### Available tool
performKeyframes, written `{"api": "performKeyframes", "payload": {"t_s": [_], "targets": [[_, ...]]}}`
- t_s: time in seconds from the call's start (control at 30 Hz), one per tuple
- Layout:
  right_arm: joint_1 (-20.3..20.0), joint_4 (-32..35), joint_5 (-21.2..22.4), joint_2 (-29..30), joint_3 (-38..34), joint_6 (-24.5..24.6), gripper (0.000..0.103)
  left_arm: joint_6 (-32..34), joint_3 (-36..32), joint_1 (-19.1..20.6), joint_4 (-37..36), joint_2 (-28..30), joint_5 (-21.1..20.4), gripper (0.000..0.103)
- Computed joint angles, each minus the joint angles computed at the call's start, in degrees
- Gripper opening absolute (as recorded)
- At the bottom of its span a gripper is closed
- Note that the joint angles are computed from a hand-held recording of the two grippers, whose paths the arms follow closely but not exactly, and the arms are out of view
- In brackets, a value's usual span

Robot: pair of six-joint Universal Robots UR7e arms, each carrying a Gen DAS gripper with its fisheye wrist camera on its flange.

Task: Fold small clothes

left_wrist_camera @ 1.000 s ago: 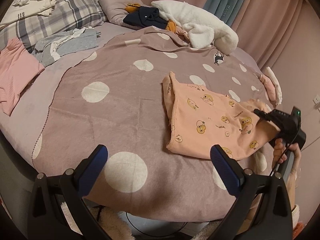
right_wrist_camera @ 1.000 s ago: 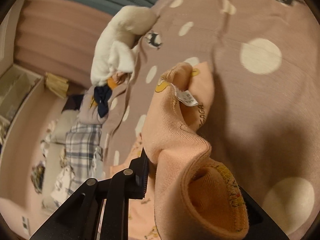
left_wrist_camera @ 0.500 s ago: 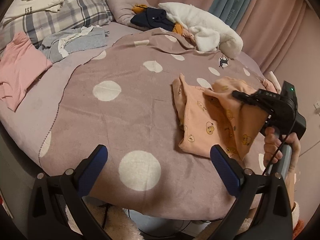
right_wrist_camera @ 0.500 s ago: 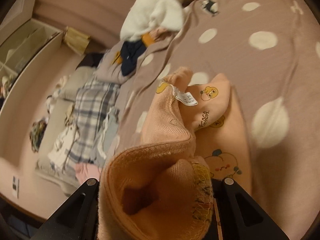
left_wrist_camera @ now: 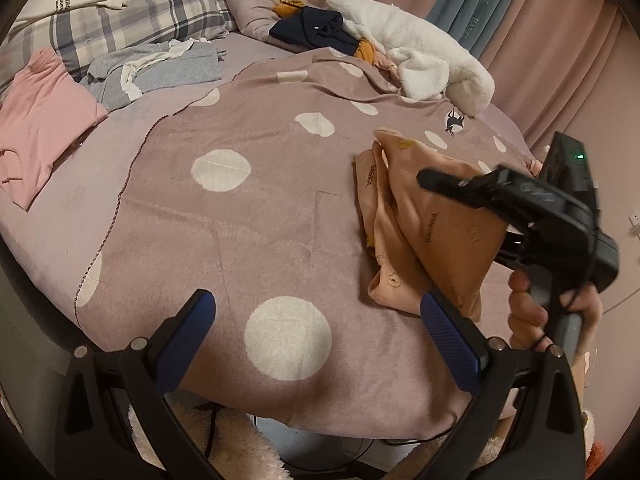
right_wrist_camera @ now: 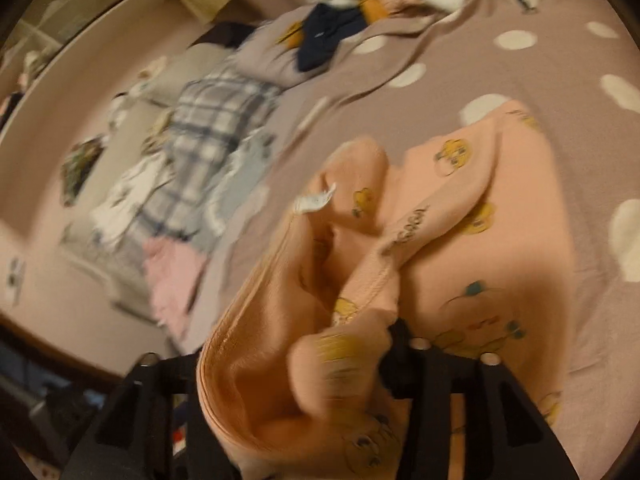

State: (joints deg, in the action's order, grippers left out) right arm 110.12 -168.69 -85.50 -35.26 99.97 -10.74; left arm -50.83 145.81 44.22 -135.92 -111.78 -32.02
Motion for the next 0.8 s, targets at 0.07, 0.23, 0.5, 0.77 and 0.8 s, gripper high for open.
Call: {"api": "performKeyframes", "payload": {"t_s": [0.07,0.23,0.5,0.77,0.8], "targets": [[-0.1,2.0,1.7,-0.4,-0.1,-1.9,0.067,-0.1,0.2,0.0,-0.1,-0.5,-0.3,0.102],[-2.4,5.5,7.8,-2.2,0.5,-1.3,0.067,-1.1,0.2,0.0,0.3,-1.2,-0.3,0.102],[-3.3,2.8,7.1,-3.7,1.0,1.9,0.075,-0.7,0.2,0.3,-0.3,-0.3,-0.9,0.102],[-4.1,5.5,7.3,1.9,-7.4,11.1,0.079,1.1,0.1,1.5,-1.3,0.6,-1.3,0.102],[-3.6,6.1,7.2,2.7,-8.5,11.3,0.079,0.4,0.1,1.5,-0.3,0.3,-0.9,0.102]]}}
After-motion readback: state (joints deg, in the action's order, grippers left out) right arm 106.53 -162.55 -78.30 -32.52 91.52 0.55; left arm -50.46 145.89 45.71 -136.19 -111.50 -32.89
